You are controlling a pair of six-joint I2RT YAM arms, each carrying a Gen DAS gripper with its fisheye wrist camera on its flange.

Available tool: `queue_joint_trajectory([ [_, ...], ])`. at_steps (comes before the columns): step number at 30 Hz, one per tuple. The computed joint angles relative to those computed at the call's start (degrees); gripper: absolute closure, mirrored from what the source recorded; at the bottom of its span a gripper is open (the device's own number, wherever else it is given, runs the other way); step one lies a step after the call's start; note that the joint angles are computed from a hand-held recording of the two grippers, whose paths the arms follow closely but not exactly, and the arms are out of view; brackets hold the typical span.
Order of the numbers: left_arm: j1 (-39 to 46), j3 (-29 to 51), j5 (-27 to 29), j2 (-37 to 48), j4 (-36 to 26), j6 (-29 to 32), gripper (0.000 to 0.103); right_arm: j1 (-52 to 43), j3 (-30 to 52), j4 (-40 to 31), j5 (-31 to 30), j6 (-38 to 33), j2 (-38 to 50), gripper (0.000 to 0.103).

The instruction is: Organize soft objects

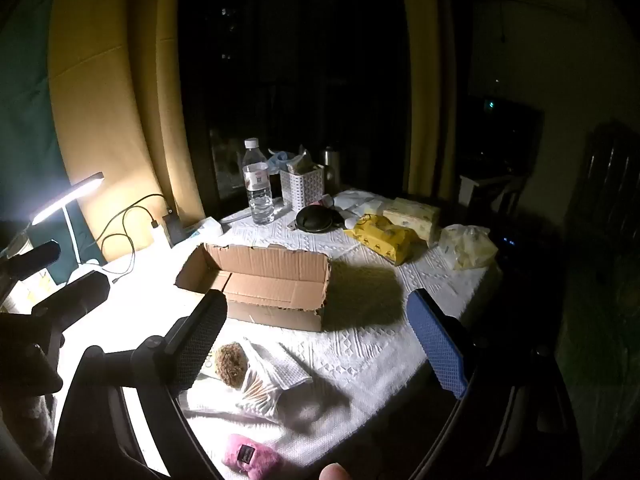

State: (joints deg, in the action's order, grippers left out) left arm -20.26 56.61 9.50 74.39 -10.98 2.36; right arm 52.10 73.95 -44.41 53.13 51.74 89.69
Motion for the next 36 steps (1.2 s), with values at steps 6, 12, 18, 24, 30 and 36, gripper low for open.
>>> queue_joint_trajectory([
  [6, 0.4, -0.02, 1.91, 0.64, -0.08, -0.76, 0.001, 0.08, -0.15, 0.19, 0.03, 0.12, -0.22, 0.009],
  [12, 0.98, -0.05, 3.9, 0.85, -0.33, -0.79, 0.001, -0.02, -0.23, 0.34, 0.04, -0.06, -0.23, 0.009],
  [18, 1.26, -0.15, 3.37, 0.8, -0.29, -1.17, 0.001, 0.07, -0.28, 0.51, 0.27, -0.19, -0.21, 0.009],
  [24, 1.26, 0.35, 3.34, 1.55, -0.5, -1.04, 0.001, -0.03, -0.51, 0.85, 0.1, -0.27, -0.24, 0.009],
  [30, 1.42, 0.62, 3.49, 1.82, -0.4, -0.97, 0.001, -0.09, -0.64, 1.08, 0.1, -0.5, -0.23, 0.01],
  [36, 1.92, 1.28, 3.91, 2.2, -0.71, -0.75, 0.001, -0.23, -1.57, 1.49, -0.07, -0.74, -0.9, 0.01],
])
